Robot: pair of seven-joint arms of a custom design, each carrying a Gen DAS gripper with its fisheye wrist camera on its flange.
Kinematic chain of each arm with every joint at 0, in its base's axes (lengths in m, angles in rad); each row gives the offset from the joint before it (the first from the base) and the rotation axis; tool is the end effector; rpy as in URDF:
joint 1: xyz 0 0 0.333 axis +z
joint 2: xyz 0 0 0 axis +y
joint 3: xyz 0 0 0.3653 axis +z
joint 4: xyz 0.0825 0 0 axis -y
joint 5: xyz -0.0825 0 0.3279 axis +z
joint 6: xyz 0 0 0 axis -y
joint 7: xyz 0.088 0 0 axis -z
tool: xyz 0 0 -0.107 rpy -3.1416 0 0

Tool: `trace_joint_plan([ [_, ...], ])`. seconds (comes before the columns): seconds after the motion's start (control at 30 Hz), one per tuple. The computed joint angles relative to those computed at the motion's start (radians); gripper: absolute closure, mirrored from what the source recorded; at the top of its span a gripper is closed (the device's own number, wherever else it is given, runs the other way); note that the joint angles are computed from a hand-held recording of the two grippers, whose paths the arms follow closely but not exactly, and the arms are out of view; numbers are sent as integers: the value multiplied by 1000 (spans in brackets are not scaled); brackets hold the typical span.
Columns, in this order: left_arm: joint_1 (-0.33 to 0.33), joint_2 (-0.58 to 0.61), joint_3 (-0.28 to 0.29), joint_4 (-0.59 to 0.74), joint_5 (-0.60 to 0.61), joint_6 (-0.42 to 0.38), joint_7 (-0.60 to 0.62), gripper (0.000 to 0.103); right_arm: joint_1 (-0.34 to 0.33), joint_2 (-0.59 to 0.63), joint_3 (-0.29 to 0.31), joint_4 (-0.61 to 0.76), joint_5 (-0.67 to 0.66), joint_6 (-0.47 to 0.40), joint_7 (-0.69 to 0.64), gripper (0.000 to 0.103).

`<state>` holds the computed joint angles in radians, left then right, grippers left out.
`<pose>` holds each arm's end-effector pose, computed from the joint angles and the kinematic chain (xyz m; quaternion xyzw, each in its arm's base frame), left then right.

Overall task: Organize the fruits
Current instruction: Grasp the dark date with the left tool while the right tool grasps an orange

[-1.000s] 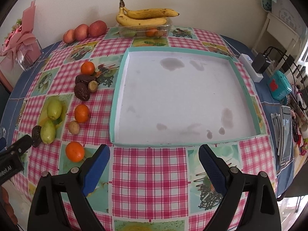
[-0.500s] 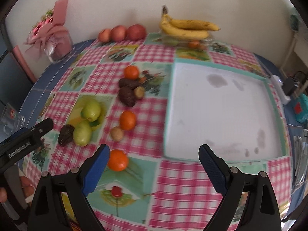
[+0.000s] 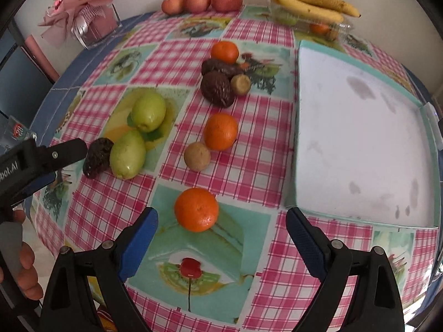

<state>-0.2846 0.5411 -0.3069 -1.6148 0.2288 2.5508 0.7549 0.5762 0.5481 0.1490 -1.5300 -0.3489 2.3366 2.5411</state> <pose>0.6022 -0.3530 0.4399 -0.7367 0.6426 -0.2089 0.0272 0.5424 0.4424 0.4372 -0.6730 0.7204 -0.0949 0.1383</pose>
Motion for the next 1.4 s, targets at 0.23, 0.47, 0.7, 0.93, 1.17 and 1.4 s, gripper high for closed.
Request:
trace_joint_plan([
  [0.23,4,48,-14,51,-36,-24,23,18,-4,65,14,80,42,-73,-56,9],
  [0.47,5,30,-9,22,-30,13,-8,41,5,93,-5,110,47,-103,-57,9],
  [0.7,0,36,-14,37,-22,-13,18,55,-4,80,-8,88,42,-103,-47,9],
  [0.93,-9,10,17,-1,-1,3,-47,55,15,103,-16,129,24,-135,-34,9],
  [1.17,-2,7,11,-7,10,3,-57,55,25,101,-20,120,12,-124,-10,9],
  [1.4,-5,11,11,-1,17,-1,-61,55,24,89,-19,98,1,-105,-3,14],
])
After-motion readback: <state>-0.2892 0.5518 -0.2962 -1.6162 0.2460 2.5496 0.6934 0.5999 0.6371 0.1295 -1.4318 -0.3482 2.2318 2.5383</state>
